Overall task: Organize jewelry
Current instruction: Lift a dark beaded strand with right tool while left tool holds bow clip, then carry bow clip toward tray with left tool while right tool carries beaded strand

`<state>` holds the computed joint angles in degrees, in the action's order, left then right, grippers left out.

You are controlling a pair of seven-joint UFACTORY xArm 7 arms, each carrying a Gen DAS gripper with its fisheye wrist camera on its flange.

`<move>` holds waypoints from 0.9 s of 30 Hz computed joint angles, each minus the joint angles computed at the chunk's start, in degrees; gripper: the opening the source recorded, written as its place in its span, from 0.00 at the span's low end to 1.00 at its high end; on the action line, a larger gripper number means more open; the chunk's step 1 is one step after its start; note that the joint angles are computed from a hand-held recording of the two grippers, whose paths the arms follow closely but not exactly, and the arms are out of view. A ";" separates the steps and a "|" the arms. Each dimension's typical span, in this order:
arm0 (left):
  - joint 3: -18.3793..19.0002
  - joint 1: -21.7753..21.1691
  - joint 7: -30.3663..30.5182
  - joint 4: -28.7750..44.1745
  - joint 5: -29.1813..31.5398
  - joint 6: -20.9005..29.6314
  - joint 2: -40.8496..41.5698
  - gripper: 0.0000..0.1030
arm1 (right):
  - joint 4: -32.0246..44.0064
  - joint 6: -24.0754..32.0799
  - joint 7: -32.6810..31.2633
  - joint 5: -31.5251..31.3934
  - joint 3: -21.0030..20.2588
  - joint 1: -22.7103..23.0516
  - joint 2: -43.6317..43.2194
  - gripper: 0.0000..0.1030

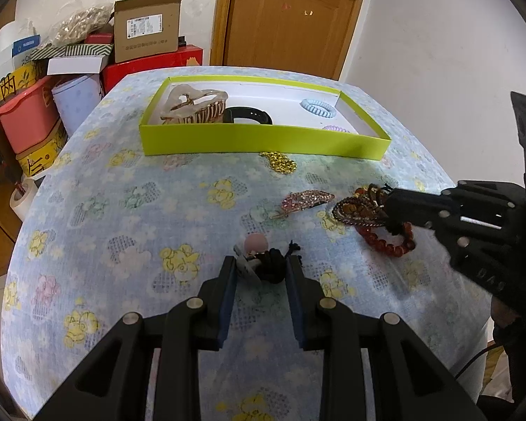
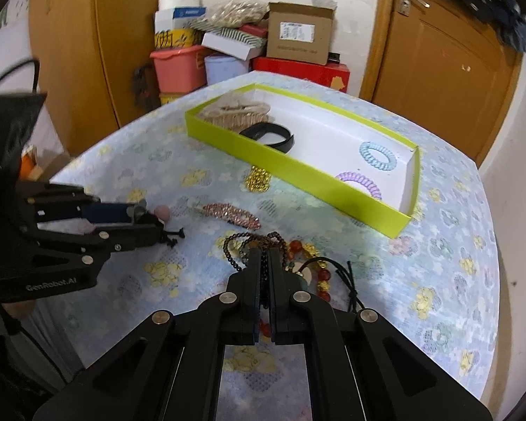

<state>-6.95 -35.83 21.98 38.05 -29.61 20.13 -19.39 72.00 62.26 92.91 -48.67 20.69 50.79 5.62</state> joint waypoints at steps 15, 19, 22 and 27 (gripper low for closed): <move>0.88 -1.01 -0.12 -0.48 0.34 0.23 -3.74 0.28 | -3.54 -1.34 7.84 -3.24 3.94 -3.29 -8.21 0.03; 1.33 -1.35 0.16 0.04 0.25 0.39 -4.42 0.28 | -3.71 -0.17 7.87 -3.74 5.08 -4.13 -9.86 0.03; 1.80 -1.58 0.69 0.84 0.01 0.60 -4.47 0.28 | -3.43 0.98 7.74 -4.11 5.91 -4.81 -10.75 0.03; 2.05 -1.34 1.55 2.61 -0.22 0.70 -3.56 0.28 | -2.89 2.09 6.89 -4.33 6.63 -5.65 -11.00 0.03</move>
